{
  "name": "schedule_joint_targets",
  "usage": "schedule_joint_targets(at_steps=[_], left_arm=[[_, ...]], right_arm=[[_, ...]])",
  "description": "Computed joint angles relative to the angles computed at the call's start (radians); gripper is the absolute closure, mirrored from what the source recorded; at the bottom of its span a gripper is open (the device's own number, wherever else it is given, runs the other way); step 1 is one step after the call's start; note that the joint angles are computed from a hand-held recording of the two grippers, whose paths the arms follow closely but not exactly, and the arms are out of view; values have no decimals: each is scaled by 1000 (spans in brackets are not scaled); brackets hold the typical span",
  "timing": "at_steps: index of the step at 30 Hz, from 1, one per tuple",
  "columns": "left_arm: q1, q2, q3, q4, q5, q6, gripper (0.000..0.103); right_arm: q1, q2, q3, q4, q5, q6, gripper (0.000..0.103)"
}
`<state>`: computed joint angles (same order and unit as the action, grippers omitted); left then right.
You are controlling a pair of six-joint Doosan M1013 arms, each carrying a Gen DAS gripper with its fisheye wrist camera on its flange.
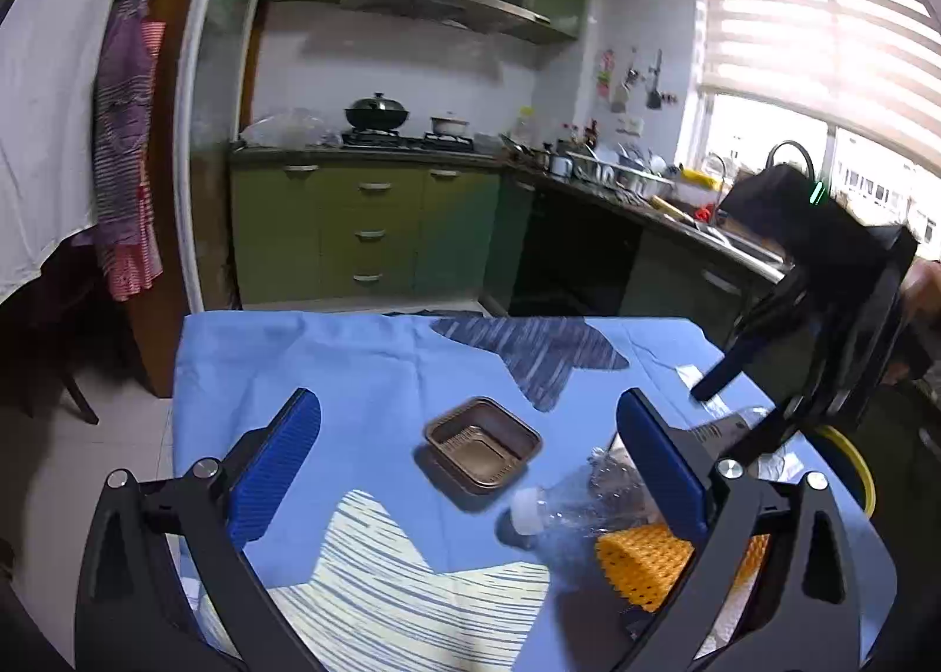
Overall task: Collect trash
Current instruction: 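Move the right tool to the clear plastic bottle and grasp it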
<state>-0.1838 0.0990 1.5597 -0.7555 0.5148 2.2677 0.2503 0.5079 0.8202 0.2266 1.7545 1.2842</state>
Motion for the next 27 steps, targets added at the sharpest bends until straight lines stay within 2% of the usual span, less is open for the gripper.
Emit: schedule_joint_targets(at_steps=[5,11,13,15,16,20,27], left_arm=[[19,-4,0,-21,1,-18,7],[29,-11,6,-54,-3,-13,7],[31,-9,4,-61,2,-15,7],[34,-9,5,-69,6,-13,7],[34,-9,5,-70,6,-14,7],[36,-5,2,-68,12,-29,7],[35,-1,1,-60,15,-44,7]], right_arm=[[21,58,-55,-47,86,-39,27],[42,75,-48,-90,89,-75,29],[45,66,-29,-103,59,-78,30],[47,45,-1,-116,10,-77,44],[42,35,11,-108,-12,-58,47],[39,-14,68,-131,-90,-42,48],[18,-91,132,-95,-193,13,48]])
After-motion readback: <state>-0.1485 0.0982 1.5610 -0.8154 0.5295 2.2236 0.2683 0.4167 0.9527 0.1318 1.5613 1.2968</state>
